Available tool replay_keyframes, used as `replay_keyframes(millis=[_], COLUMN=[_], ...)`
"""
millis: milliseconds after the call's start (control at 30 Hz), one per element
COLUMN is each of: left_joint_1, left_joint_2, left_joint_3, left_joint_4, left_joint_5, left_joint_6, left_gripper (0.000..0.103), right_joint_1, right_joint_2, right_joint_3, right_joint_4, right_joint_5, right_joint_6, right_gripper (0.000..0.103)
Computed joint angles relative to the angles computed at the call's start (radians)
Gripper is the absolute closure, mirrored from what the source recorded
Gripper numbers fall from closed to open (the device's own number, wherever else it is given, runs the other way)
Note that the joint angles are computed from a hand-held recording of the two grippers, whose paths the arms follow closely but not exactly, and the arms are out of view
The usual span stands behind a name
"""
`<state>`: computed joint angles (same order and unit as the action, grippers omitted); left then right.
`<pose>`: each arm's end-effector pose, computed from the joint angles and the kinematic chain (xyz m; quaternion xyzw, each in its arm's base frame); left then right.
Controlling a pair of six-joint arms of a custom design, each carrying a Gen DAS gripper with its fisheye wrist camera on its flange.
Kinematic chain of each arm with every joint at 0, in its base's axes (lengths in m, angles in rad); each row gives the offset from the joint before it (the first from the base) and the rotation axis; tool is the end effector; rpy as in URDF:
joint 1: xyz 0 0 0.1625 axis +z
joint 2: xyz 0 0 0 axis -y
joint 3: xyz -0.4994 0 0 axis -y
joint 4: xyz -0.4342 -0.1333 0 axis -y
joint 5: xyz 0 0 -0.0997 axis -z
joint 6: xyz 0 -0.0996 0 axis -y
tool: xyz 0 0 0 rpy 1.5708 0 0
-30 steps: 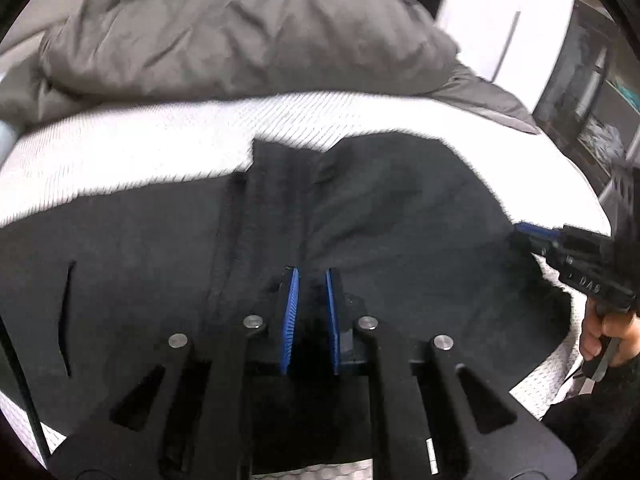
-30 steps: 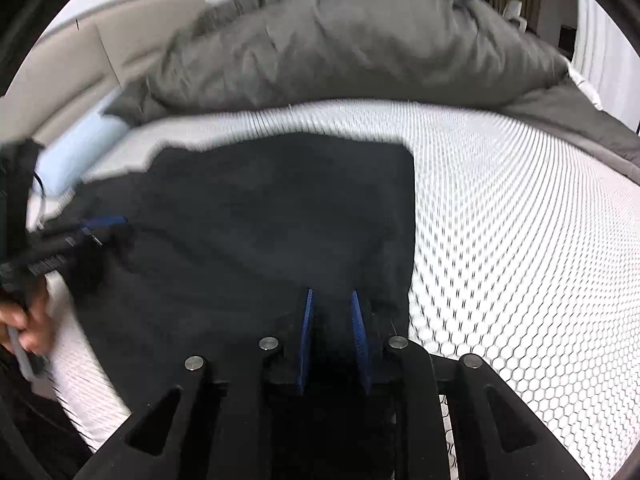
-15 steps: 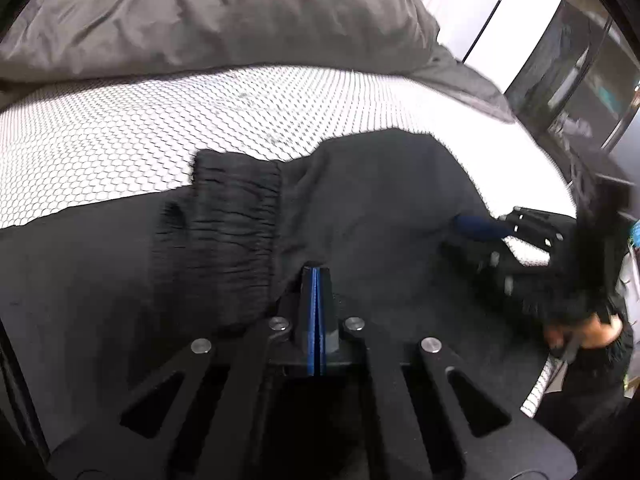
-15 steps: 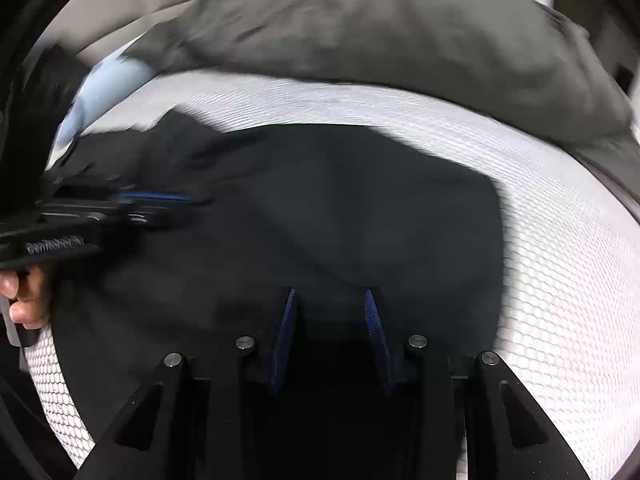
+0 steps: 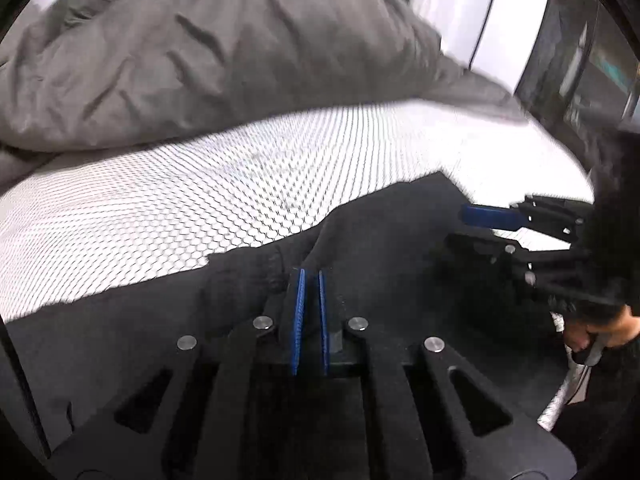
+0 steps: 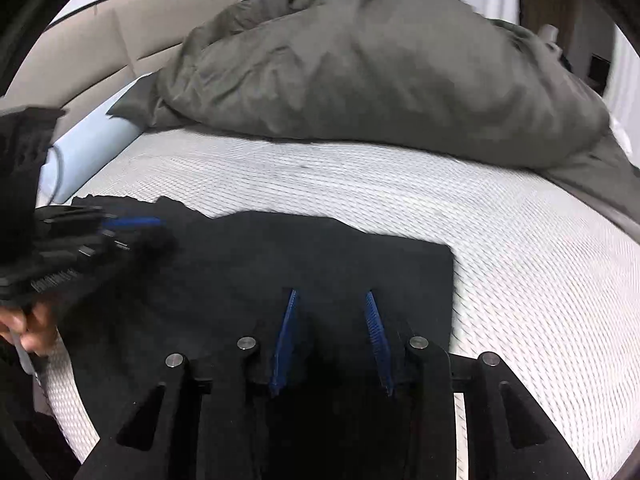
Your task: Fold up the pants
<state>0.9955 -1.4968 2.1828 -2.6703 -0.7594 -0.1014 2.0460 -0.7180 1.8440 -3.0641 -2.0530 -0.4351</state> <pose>-0.0951 -0.5244 0.3628 0.1323 0.8931 -0.3061 0.3017 0.3921 -0.5716 0.0525 0.3805 -0.8767 0.1820 0.2312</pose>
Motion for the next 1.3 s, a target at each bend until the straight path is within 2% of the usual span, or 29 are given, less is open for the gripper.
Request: replay_keyframes(millis=[67, 100, 133, 167, 200, 267, 333, 400, 433, 467, 500, 533, 567, 600, 667, 700, 733, 800, 833, 867, 933, 1000, 1033, 1067, 1133, 1200, 1233, 1300], left_joint_1=[0.022, 0.049, 0.067, 0.099, 0.120, 0.138, 0.140, 0.161, 0.169, 0.179, 0.186, 0.186, 0.172, 0.154, 0.100, 0.071, 0.027, -0.021, -0.047, -0.064, -0.089, -0.083, -0.069, -0.049, -0.020, -0.005, -0.010, -0.040], left_joint_2=[0.031, 0.039, 0.048, 0.045, 0.042, 0.033, 0.024, 0.016, 0.016, 0.013, 0.011, 0.007, 0.004, 0.000, -0.022, -0.030, -0.045, -0.074, -0.095, -0.103, -0.117, -0.111, -0.106, -0.102, -0.124, -0.168, -0.178, -0.192], left_joint_3=[-0.028, -0.042, -0.052, -0.063, -0.063, -0.051, -0.033, -0.034, -0.036, -0.039, -0.040, -0.041, -0.038, -0.034, -0.022, -0.015, 0.002, 0.041, 0.074, 0.097, 0.140, 0.144, 0.149, 0.154, 0.147, 0.146, 0.148, 0.155], left_joint_4=[0.006, -0.015, -0.020, -0.010, -0.020, -0.043, -0.066, -0.077, -0.079, -0.079, -0.081, -0.079, -0.074, -0.070, -0.038, -0.021, -0.002, -0.018, -0.035, -0.045, -0.029, 0.042, 0.025, -0.010, 0.016, 0.019, 0.026, 0.070], left_joint_5=[0.003, -0.035, -0.061, -0.118, -0.157, -0.191, -0.202, -0.254, -0.272, -0.294, -0.312, -0.314, -0.290, -0.259, -0.173, -0.131, -0.070, -0.042, -0.038, -0.027, 0.007, 0.036, 0.042, 0.034, 0.033, 0.003, 0.019, 0.117], left_joint_6=[0.011, 0.014, 0.006, -0.011, -0.007, 0.023, 0.058, 0.051, 0.042, 0.034, 0.021, 0.008, -0.006, -0.012, -0.017, -0.019, -0.023, -0.033, -0.052, -0.070, -0.116, -0.124, -0.102, -0.089, -0.150, -0.209, -0.222, -0.255], left_gripper=[0.100, 0.100, 0.100, 0.102, 0.102, 0.102, 0.102, 0.102, 0.102, 0.103, 0.102, 0.103, 0.103, 0.102, 0.102, 0.101, 0.097, 0.081, 0.060, 0.046, 0.045, 0.045, 0.042, 0.042, 0.040, 0.040, 0.040, 0.040], right_joint_1=[-0.005, -0.009, -0.008, -0.006, -0.008, -0.019, -0.025, -0.047, -0.064, -0.073, -0.077, -0.083, -0.092, -0.093, -0.076, -0.064, -0.054, -0.039, -0.030, -0.019, 0.002, 0.008, 0.012, 0.020, 0.034, 0.025, 0.018, 0.006], right_joint_2=[0.030, 0.055, 0.084, 0.111, 0.120, 0.105, 0.103, 0.094, 0.081, 0.075, 0.080, 0.074, 0.055, 0.036, 0.020, 0.005, -0.016, -0.053, -0.073, -0.085, -0.055, -0.033, -0.016, 0.006, 0.038, 0.035, 0.016, -0.001], right_joint_3=[-0.036, -0.055, -0.077, -0.092, -0.095, -0.093, -0.099, -0.096, -0.089, -0.086, -0.087, -0.083, -0.072, -0.058, -0.030, -0.007, 0.015, 0.048, 0.069, 0.086, 0.067, 0.064, 0.059, 0.052, 0.061, 0.063, 0.083, 0.108], right_joint_4=[0.062, 0.084, 0.089, 0.088, 0.084, 0.084, 0.029, -0.004, -0.012, -0.028, -0.059, -0.070, -0.064, -0.069, -0.131, -0.153, -0.146, -0.092, -0.074, -0.062, -0.004, 0.048, 0.072, 0.084, 0.015, -0.027, -0.060, -0.139], right_joint_5=[0.042, 0.039, 0.014, -0.033, -0.049, -0.041, -0.114, -0.172, -0.163, -0.170, -0.213, -0.214, -0.183, -0.182, -0.201, -0.187, -0.149, -0.049, -0.007, 0.019, 0.055, 0.070, 0.053, 0.004, -0.110, -0.157, -0.179, -0.241], right_joint_6=[0.004, -0.001, -0.009, -0.024, -0.038, -0.030, -0.028, -0.016, 0.002, 0.010, 0.002, 0.009, 0.039, 0.053, 0.024, 0.007, 0.009, 0.022, 0.014, 0.001, -0.002, 0.010, 0.007, -0.010, -0.071, -0.081, -0.075, -0.071], right_gripper=[0.067, 0.067, 0.067, 0.067, 0.067, 0.067, 0.067, 0.067, 0.068, 0.064, 0.059, 0.053, 0.053, 0.053, 0.053, 0.053, 0.049, 0.032, 0.018, 0.016, 0.016, 0.016, 0.016, 0.017, 0.017, 0.017, 0.017, 0.017])
